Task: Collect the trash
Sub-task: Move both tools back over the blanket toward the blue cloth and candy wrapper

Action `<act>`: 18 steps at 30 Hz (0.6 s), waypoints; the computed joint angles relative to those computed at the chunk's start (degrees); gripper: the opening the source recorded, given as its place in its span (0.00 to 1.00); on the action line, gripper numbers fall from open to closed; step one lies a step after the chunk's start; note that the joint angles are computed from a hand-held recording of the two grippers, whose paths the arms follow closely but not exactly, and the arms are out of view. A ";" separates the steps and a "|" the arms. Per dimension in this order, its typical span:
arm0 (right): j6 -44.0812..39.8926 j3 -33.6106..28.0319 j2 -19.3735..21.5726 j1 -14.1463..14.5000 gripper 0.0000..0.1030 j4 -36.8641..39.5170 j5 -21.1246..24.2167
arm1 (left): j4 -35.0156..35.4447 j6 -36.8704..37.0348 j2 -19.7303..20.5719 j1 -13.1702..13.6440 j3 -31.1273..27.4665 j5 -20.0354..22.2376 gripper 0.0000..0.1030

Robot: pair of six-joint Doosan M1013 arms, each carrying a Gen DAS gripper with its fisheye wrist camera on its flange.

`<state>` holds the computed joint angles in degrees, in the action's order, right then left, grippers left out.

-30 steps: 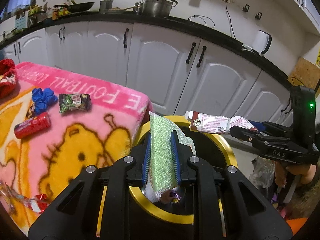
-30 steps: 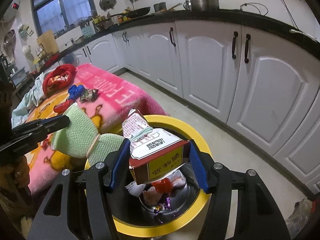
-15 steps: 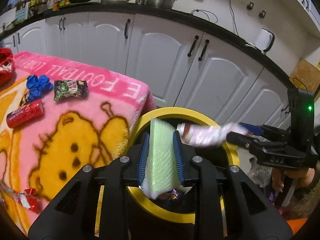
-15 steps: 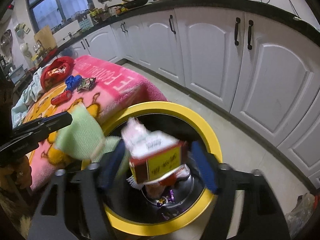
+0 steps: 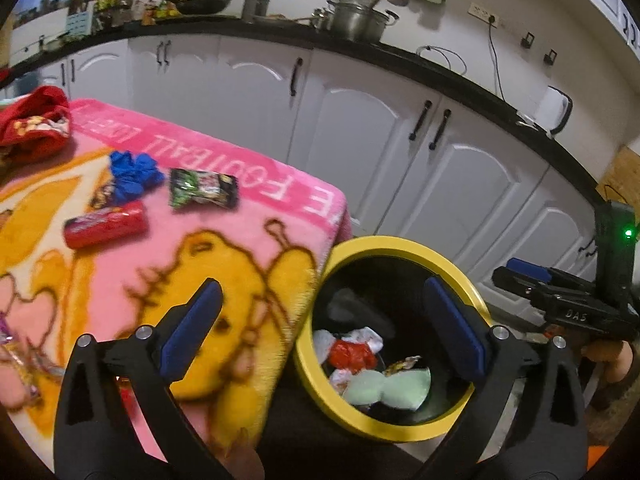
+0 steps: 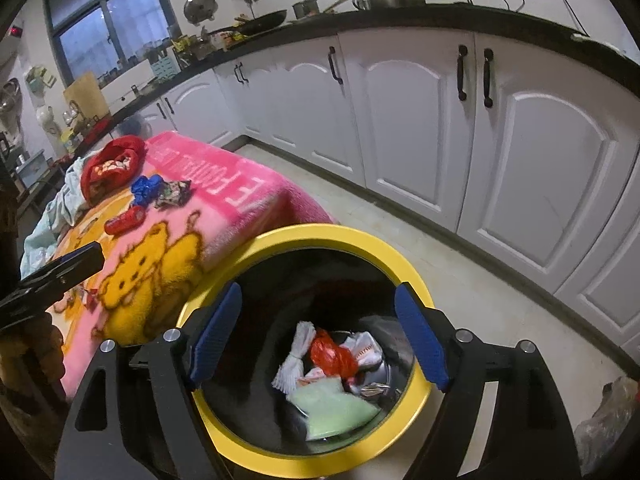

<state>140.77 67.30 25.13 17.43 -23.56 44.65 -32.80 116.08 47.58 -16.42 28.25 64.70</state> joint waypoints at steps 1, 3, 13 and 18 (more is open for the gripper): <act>-0.02 -0.20 0.05 0.08 0.75 -0.13 -0.06 | 0.27 -0.19 -0.19 0.16 0.22 -0.61 0.89; 0.00 -0.73 0.20 0.27 0.75 -0.41 -0.48 | 0.26 -0.57 -0.40 0.51 0.38 -1.32 0.89; -3.65 -5.44 2.30 1.33 0.75 0.40 -0.84 | 1.12 -3.10 -0.91 2.21 0.56 -5.04 0.89; -6.33 -8.46 3.66 1.87 0.75 1.39 -1.07 | 1.32 -3.88 -1.34 3.07 1.08 -7.06 0.89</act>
<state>134.44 58.84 28.79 19.30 -22.16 43.58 -31.48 112.20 46.25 -13.34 29.33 57.64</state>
